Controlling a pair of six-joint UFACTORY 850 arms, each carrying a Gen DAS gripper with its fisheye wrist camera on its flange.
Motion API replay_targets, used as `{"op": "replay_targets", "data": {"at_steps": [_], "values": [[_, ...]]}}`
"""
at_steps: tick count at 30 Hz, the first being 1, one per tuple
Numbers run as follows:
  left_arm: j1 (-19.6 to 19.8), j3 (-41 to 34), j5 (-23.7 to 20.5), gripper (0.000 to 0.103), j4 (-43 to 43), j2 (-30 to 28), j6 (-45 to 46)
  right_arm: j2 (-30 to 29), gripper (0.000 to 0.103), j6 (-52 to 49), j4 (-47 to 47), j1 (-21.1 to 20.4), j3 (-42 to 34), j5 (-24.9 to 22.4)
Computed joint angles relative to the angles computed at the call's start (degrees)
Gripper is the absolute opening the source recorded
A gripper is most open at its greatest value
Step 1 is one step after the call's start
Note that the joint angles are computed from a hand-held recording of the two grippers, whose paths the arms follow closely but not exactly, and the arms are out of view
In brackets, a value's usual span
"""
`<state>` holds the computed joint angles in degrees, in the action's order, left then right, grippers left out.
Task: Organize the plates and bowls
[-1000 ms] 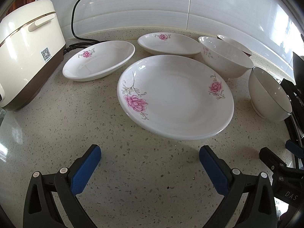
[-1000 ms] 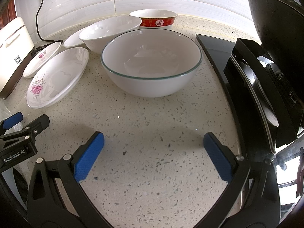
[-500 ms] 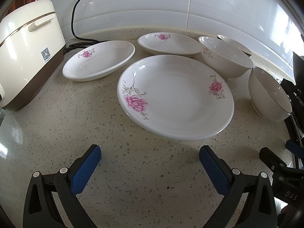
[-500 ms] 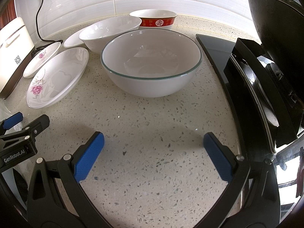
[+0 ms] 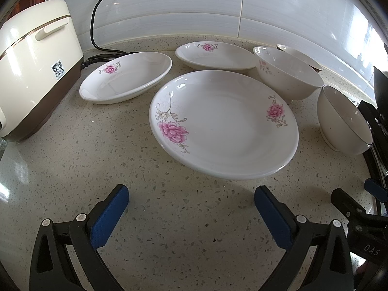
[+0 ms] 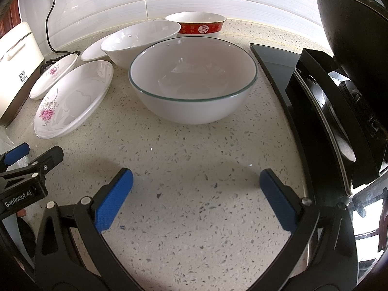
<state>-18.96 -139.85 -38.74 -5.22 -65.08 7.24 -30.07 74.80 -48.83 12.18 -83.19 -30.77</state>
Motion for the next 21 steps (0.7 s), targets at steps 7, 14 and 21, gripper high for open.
{"op": "replay_targets", "data": {"at_steps": [7,14,21], "values": [[0.0,-0.1,0.0,0.103,-0.1,0.0,0.1,0.0,0.103,0.0,0.0,0.0,0.0,0.0],[-0.1,-1.3,-0.6,0.103,-0.1,-0.7,0.2,0.0,0.103,0.0,0.0,0.0,0.0,0.0],[0.0,-0.7,-0.4,0.103,-0.9,-0.4,1.2,0.0,0.103,0.0,0.0,0.0,0.0,0.0]]}}
